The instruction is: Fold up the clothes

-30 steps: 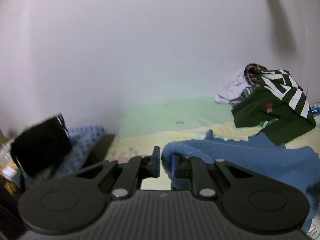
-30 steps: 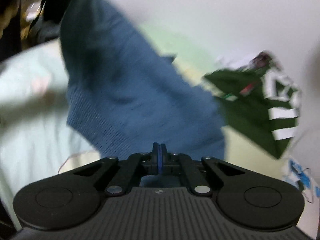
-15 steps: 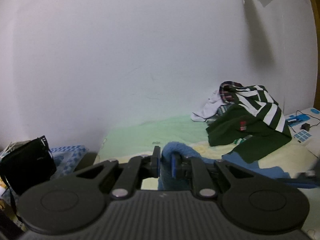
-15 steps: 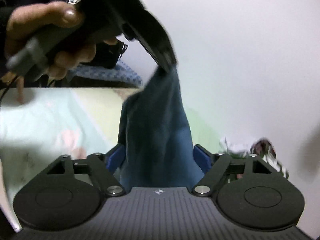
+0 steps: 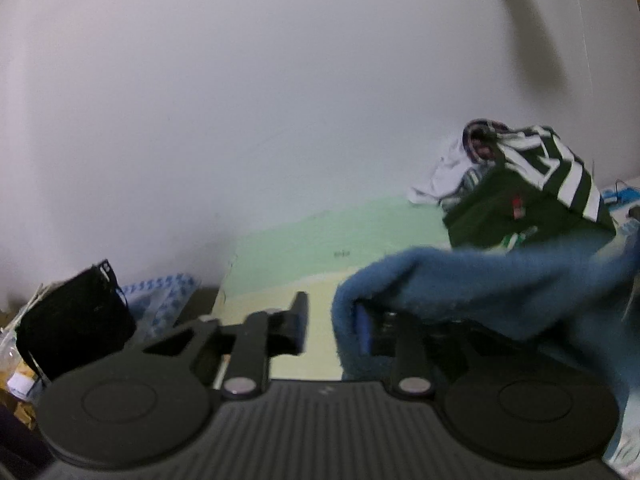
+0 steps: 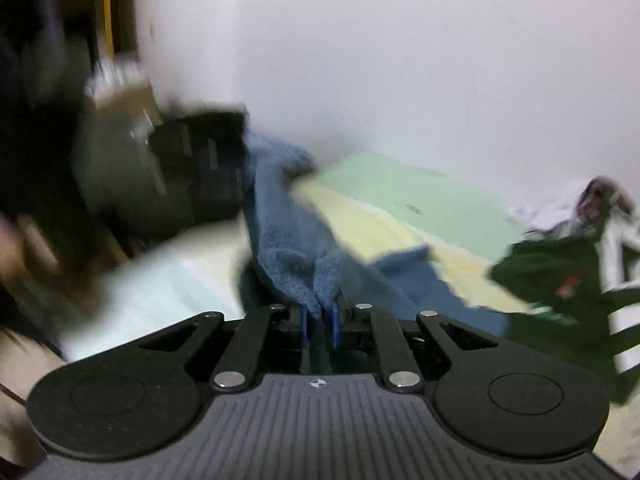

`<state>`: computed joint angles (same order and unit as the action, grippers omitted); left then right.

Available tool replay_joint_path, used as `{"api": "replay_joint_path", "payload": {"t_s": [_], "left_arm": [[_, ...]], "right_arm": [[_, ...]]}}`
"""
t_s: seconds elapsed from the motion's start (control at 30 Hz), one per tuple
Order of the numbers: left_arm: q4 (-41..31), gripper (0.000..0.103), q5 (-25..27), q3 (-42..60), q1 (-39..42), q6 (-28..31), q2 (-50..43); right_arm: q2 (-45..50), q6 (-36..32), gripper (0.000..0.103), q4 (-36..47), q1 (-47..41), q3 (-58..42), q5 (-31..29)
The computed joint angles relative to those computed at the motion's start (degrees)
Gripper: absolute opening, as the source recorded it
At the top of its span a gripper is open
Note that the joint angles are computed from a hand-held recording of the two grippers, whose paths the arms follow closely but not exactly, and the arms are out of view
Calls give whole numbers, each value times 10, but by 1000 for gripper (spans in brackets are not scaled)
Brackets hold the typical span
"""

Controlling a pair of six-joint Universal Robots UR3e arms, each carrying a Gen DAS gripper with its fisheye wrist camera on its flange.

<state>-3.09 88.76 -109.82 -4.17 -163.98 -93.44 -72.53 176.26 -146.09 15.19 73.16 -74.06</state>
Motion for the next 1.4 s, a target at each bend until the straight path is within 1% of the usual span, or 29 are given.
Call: {"api": "replay_joint_path", "payload": {"t_s": [0.03, 0.07, 0.13, 0.17, 0.23, 0.27, 0.33, 0.37, 0.43, 0.47, 0.5, 0.53, 0.57, 0.6, 0.67, 0.7, 0.73, 0.77, 0.8, 0.83, 0.87, 0.9, 0.93, 0.97, 1.0, 1.07, 1.17, 1.3, 1.4], "left_arm": [[11, 47, -15, -22, 9, 5, 13], [28, 53, -32, -53, 17, 8, 34], [62, 77, -54, -104, 30, 16, 71], [79, 81, -68, -136, 40, 19, 96], [73, 83, -108, -180, 66, 10, 151], [46, 82, -144, -201, 89, 5, 194], [3, 77, -192, -236, 118, 5, 264], [-27, 77, -218, -255, 134, 7, 304], [-111, 77, -282, -290, 171, 32, 389], [-142, 77, -297, -306, 178, 42, 420], [-162, 80, -299, -320, 175, 46, 442], [-163, 86, -301, -330, 170, 41, 441], [-151, 90, -293, -339, 157, 30, 430], [-139, 92, -287, -347, 145, 20, 418], [-80, 94, -290, -352, 121, -18, 351], [-42, 95, -279, -344, 102, -38, 303], [-8, 94, -270, -335, 82, -53, 255], [29, 91, -247, -322, 52, -72, 202], [48, 82, -231, -303, 29, -80, 161], [70, 67, -216, -290, 5, -86, 129], [79, 58, -193, -269, -19, -94, 101], [85, 42, -171, -247, -42, -100, 74], [82, 21, -156, -226, -54, -104, 54], [78, 7, -155, -218, -54, -113, 50], [75, 4, -154, -211, -55, -123, 47], [68, 4, -153, -196, -55, -141, 41], [59, 3, -148, -198, -41, -156, 77], [56, 3, -151, -187, -15, -178, 134], [32, 3, -183, -174, 32, -182, 178]], "right_arm": [[-1, 23, 11, 27, -18, -29, 34], [2, 49, 11, 51, -38, -62, 73], [17, 102, 11, 90, -74, -127, 148], [29, 121, 11, 103, -84, -160, 176], [58, 155, 11, 127, -98, -231, 218], [72, 154, 11, 136, -93, -263, 219], [105, 167, 11, 140, -83, -325, 215], [124, 176, 11, 140, -78, -359, 211], [164, 196, 11, 143, -69, -428, 206], [177, 213, 11, 135, -69, -446, 206], [186, 227, 11, 129, -68, -456, 206], [193, 235, 11, 126, -67, -464, 205], [201, 236, 11, 129, -67, -472, 204], [204, 239, 11, 128, -67, -471, 203], [195, 249, 11, 111, -63, -445, 199], [194, 258, 11, 104, -62, -440, 198], [193, 265, 11, 97, -62, -435, 199], [190, 269, 11, 91, -63, -428, 200], [184, 270, 11, 86, -64, -419, 198], [173, 268, 11, 80, -67, -402, 198], [160, 266, 11, 73, -70, -382, 198], [145, 261, 11, 62, -73, -357, 196], [131, 258, 11, 53, -76, -333, 194], [115, 255, 11, 43, -80, -310, 189], [100, 253, 11, 32, -86, -285, 183], [67, 254, 11, 2, -99, -232, 168], [17, 265, 11, -44, -126, -156, 151], [-36, 303, 11, -98, -172, -76, 151], [-61, 321, 11, -117, -192, -41, 137]]}}
